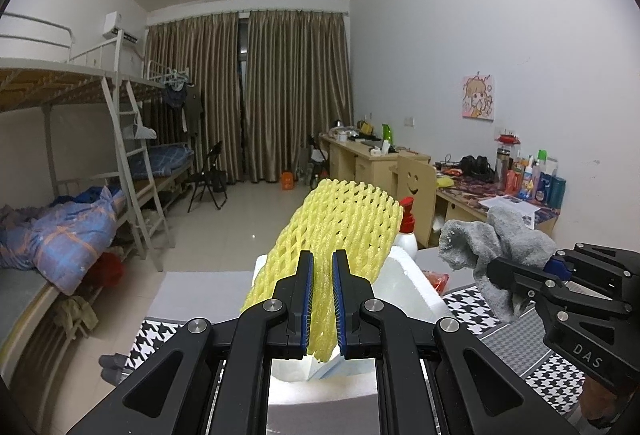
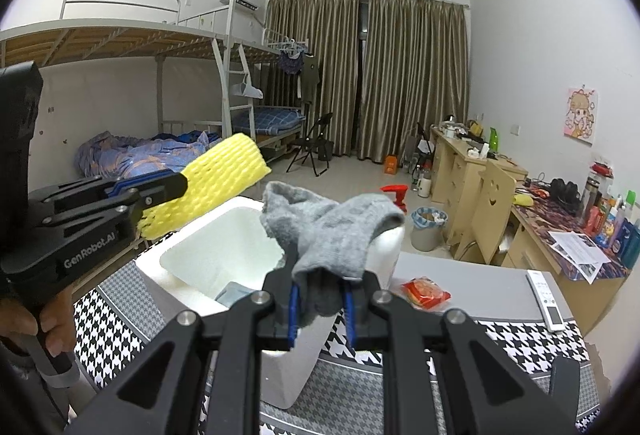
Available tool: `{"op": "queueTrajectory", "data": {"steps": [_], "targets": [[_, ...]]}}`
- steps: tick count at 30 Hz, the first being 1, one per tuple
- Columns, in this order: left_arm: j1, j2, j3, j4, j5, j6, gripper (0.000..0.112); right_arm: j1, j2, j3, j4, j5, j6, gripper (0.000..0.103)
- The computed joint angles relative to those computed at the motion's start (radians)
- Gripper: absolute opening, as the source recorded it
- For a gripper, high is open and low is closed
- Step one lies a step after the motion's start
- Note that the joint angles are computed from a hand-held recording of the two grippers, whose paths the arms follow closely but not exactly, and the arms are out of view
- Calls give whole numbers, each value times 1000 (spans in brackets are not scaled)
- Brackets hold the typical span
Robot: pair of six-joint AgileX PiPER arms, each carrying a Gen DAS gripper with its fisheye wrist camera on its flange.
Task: Organize soft objects
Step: 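Open the left tool over the foam box to drop the yellow sleeve, then lower the right tool into the foam box and open it to drop the sock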
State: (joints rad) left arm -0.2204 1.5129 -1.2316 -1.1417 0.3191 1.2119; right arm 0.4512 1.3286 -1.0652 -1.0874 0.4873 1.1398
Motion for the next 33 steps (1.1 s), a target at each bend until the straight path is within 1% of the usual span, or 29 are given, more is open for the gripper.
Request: {"op": "queueTrajectory", "data": {"steps": [6,18,20,21,23,24,25,27,29,30,31,33], "targets": [[10,44,-32,24,25,-19,10,-9,23,-15,14,1,-10,21],[8,114,-105,171,63,-162,10,-15,43,-23,21,4,-4,21],[7,124,-118,189,70,-184,12,-17,43,-22,19,1,-5,21],[10,129,-125,198,79,-194,15,-18,43,-21,19,0,-6,21],[12,137,-138,218,87,-215,24,-18,43,-22,23,2,-8,21],[12,141,-146,234,88,-233,34,-14,44,-27,27,7,-11,21],[10,142,-147,240,86,-240,41,-13,44,-30,31,10,-16,21],[10,141,-144,235,82,-239,43,-13,44,-30,34,11,-17,21],[13,140,-142,234,78,-241,50,-13,44,-30,33,12,-17,21],[15,138,-140,230,74,-239,61,-15,45,-32,35,11,-21,21],[18,133,-132,211,68,-225,67,-15,44,-32,36,11,-23,21],[24,127,-124,189,57,-214,72,-15,47,-35,36,11,-24,21]]}}
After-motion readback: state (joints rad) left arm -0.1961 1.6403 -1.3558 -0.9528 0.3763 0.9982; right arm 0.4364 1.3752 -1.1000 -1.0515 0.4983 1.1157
